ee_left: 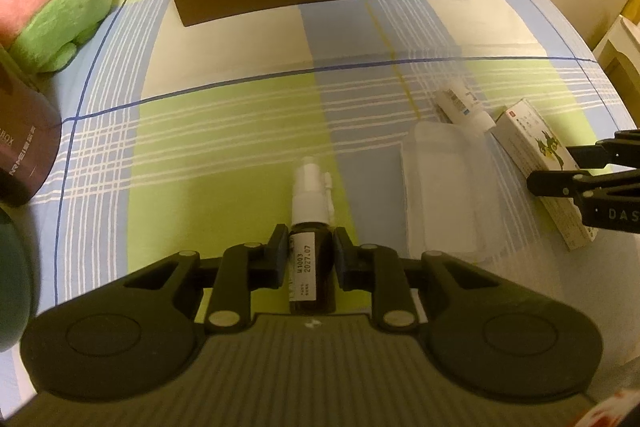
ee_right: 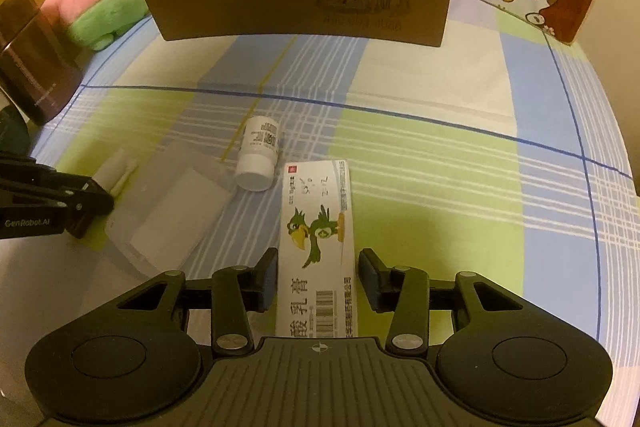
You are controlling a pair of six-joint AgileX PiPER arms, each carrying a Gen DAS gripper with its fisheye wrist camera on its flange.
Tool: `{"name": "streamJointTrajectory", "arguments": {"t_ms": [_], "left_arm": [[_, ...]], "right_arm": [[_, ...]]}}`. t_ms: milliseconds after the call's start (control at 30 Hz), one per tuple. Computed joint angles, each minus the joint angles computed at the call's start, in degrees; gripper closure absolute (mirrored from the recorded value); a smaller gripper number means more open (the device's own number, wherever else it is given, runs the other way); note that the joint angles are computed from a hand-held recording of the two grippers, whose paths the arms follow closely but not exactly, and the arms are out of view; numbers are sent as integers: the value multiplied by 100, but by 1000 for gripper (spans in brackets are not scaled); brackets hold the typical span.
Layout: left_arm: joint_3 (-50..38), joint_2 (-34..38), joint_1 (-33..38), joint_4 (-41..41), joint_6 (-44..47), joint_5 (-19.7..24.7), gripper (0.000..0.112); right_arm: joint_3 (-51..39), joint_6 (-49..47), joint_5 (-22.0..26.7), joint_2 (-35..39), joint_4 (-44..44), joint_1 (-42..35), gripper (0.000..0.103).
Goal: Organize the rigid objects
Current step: 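Close the left gripper on the spray bottle while the right gripper grasps the ointment box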
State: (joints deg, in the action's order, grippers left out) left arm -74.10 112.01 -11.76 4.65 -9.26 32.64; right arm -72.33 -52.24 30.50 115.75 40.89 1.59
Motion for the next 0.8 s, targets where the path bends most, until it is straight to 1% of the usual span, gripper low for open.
{"name": "streamJointTrajectory", "arguments": {"t_ms": [267, 300, 400, 533, 800], "left_arm": [[-36, 16, -39, 135, -181, 15, 91], [-37, 18, -45, 146, -189, 10, 91], [-14, 11, -28, 113, -169, -27, 91], [2, 1, -8, 4, -39, -56, 92], [68, -116, 25, -69, -63, -116, 92]], "right_arm": [[-74, 84, -50, 43, -61, 71, 60], [-62, 56, -83, 38, -65, 79, 63], [-53, 40, -109, 35, -98, 92, 64], [-71, -2, -69, 46, -60, 71, 65], [-83, 59, 68, -6, 77, -31, 65]]}}
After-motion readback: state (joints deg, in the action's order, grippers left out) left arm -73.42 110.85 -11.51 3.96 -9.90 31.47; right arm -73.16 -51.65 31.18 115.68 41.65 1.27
